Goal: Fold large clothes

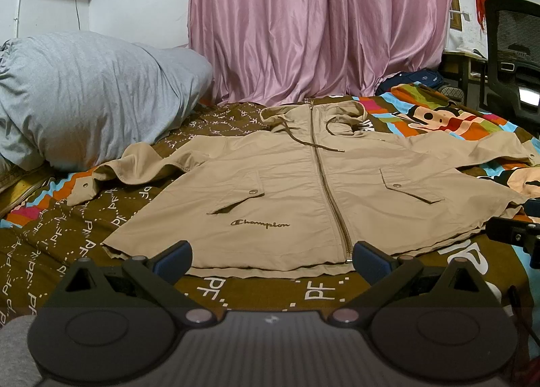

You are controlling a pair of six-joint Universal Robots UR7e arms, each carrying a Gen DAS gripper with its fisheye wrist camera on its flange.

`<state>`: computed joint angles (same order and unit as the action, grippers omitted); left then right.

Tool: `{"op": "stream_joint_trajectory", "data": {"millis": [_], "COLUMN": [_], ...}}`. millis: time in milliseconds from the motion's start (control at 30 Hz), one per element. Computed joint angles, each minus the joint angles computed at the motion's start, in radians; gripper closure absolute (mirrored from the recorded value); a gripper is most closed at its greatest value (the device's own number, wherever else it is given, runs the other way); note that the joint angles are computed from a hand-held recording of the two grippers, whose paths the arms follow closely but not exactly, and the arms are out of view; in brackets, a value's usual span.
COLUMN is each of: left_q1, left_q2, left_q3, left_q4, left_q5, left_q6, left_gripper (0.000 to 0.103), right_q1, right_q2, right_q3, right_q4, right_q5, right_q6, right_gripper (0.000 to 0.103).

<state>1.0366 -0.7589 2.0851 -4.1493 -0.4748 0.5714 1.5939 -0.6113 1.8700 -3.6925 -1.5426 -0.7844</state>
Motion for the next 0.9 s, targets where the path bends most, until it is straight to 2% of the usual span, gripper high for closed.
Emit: {"op": "stream_joint_trajectory", "data": {"millis": [900], "left_q1": [0.005], "left_q2": [-0.012], "left_q3": [0.009], "left_q4": [0.031], "left_q5": [0.012], "left_q6": [-0.035], "left_gripper": [0.0], "right_q1": [-0.001], "right_q2": [0.006], "right_q3": [-0.003], "right_q4": [0.01], "right_q5": [-0.011], "right_q6": [0.005], "right_gripper": [0.001]}}
